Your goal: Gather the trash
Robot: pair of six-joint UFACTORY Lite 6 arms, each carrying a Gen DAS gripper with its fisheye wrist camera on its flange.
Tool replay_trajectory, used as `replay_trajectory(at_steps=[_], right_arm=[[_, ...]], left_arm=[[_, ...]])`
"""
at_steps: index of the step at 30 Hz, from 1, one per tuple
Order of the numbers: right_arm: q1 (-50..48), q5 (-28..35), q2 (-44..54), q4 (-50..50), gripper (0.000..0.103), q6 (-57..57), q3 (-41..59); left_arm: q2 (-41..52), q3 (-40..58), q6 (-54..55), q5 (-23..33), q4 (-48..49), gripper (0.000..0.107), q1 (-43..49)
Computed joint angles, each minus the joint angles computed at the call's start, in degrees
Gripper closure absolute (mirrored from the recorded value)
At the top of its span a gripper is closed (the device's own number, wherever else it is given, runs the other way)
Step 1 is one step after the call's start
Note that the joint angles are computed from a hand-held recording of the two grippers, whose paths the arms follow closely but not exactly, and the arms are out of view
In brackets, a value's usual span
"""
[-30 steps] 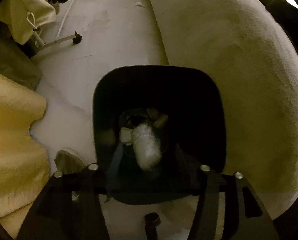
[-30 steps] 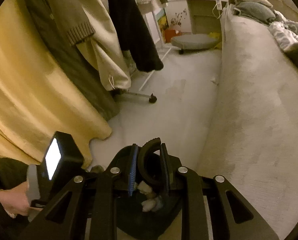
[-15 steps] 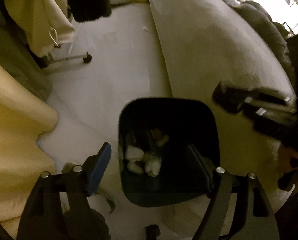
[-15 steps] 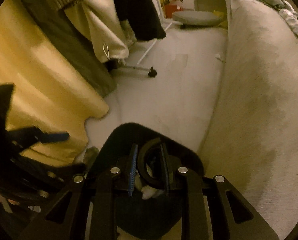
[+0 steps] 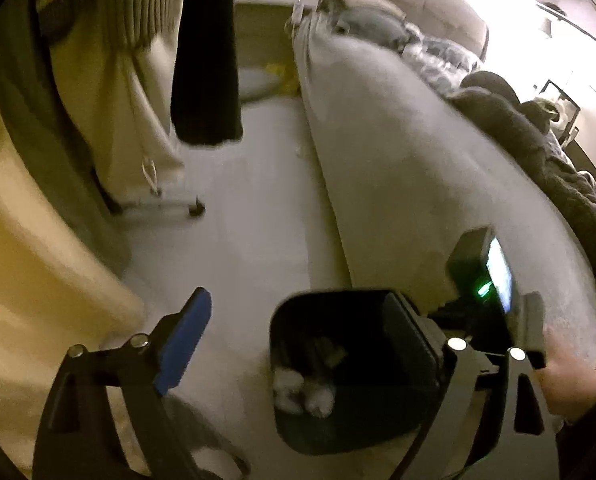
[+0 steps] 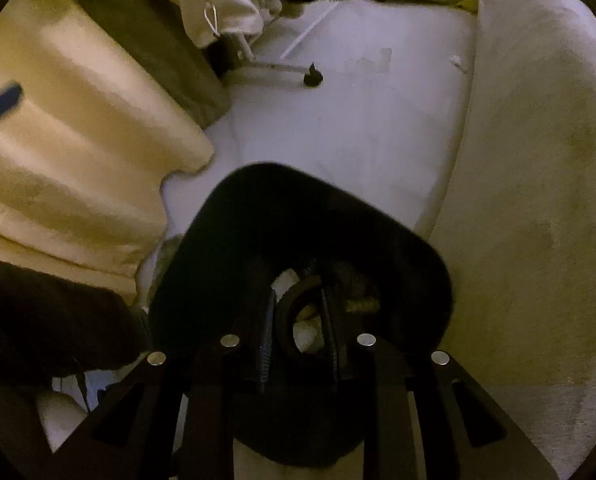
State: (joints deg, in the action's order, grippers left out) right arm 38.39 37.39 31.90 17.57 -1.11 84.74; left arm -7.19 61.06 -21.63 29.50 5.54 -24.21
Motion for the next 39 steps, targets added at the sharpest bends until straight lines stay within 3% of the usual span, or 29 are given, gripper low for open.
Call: replay_trajectory(at_steps=[7, 9, 10, 11, 15, 22, 26, 31, 35, 39], right_arm=[[1.5, 2.0, 1.9, -2.8, 0.08, 2.6, 2.3], [1.8, 2.1, 1.5, -2.8, 0.073, 2.5, 2.2], [2.0, 1.9, 0.7, -3.3, 0.059, 2.9, 1.7], [2.2, 1.5, 0.1, -4.2, 0.053, 3.7, 0.9], [3.4, -0.3, -2.3, -5.2, 0.054, 5.0, -2.3], [5.9, -6.6, -18.1, -18.8, 0.053, 20.3, -12.8], [6.3, -6.1, -30.8, -32.6, 0.043, 35.0, -19.3], [7.7, -0.5, -48.0, -47.2, 0.028, 51.1, -27.5], [12.0, 10.0, -62.0, -57.1, 0.014, 60.5, -32.6], [18.7, 22.6, -73.9, -63.2, 0.007, 67.0, -36.9]], left_arm=[[-3.7, -0.7, -7.2, -3.2, 7.4, 0.012, -0.8], [-4.8, -1.1, -9.1, -3.9, 9.0, 0.012, -1.0], [-5.2, -1.1, -9.3, -4.2, 9.3, 0.012, -1.2], [-5.8, -1.3, -9.8, -4.4, 10.0, 0.012, -1.4], [-7.4, -0.7, -16.6, -4.3, 16.8, 0.01, -3.4], [-10.1, 0.9, -34.6, -0.8, 37.1, 0.01, -12.3], [-10.9, -0.5, -46.9, 4.2, 48.8, 0.01, -19.7], [-12.0, -1.7, -53.8, 9.3, 54.6, 0.008, -26.7], [-11.6, -1.9, -57.5, 13.2, 55.5, 0.008, -32.0], [-11.3, -1.0, -60.0, 18.7, 57.2, 0.007, -38.8]])
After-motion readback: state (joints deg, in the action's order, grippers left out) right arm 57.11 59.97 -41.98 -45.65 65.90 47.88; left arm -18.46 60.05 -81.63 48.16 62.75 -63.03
